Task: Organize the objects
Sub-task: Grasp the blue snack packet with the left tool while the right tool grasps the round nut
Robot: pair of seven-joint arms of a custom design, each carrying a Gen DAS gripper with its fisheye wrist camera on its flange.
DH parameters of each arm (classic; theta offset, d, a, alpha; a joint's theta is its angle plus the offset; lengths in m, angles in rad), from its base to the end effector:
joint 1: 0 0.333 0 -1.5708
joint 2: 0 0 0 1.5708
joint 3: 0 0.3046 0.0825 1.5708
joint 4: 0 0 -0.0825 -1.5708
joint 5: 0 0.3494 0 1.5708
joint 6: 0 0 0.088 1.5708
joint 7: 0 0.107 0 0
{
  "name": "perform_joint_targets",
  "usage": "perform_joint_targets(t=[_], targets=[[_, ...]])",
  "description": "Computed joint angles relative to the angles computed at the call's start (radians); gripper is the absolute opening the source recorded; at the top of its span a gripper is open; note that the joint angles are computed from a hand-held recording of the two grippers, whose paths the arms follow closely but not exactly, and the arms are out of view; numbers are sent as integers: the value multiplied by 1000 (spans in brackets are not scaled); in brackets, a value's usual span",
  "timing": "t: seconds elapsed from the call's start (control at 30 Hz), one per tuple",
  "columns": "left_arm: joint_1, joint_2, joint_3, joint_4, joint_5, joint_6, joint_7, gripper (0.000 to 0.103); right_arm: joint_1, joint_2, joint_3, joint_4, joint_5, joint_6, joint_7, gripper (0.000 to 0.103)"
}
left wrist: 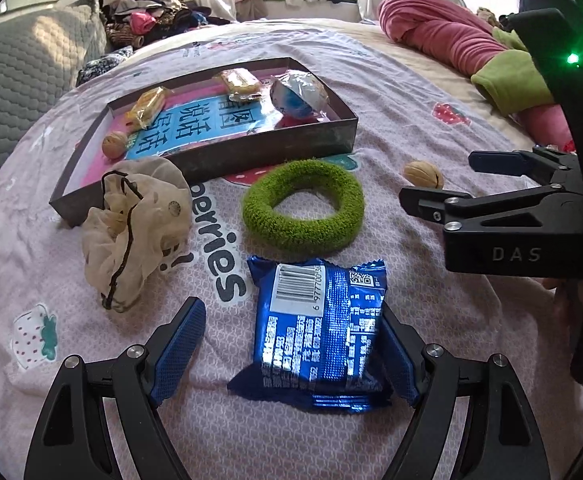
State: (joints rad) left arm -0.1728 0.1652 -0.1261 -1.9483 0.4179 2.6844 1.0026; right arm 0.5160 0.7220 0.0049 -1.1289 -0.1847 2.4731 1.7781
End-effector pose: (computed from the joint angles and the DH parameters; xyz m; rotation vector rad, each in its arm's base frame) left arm 0.5741 -0.1864 0.4663 -1.8202 1.9044 -0.5962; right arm 0.6559 0.3754 0.4541 -2.1714 1.4089 -0.5270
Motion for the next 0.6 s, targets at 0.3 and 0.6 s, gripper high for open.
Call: perform_joint_targets(t=[0.3, 0.6], targets=[[10, 12, -5, 1, -50, 30, 34, 78, -18, 72, 21, 115, 56, -81, -16, 69], [10, 7, -12, -16, -112, 63, 83, 55, -24, 76, 40, 123, 98, -88, -63, 38]])
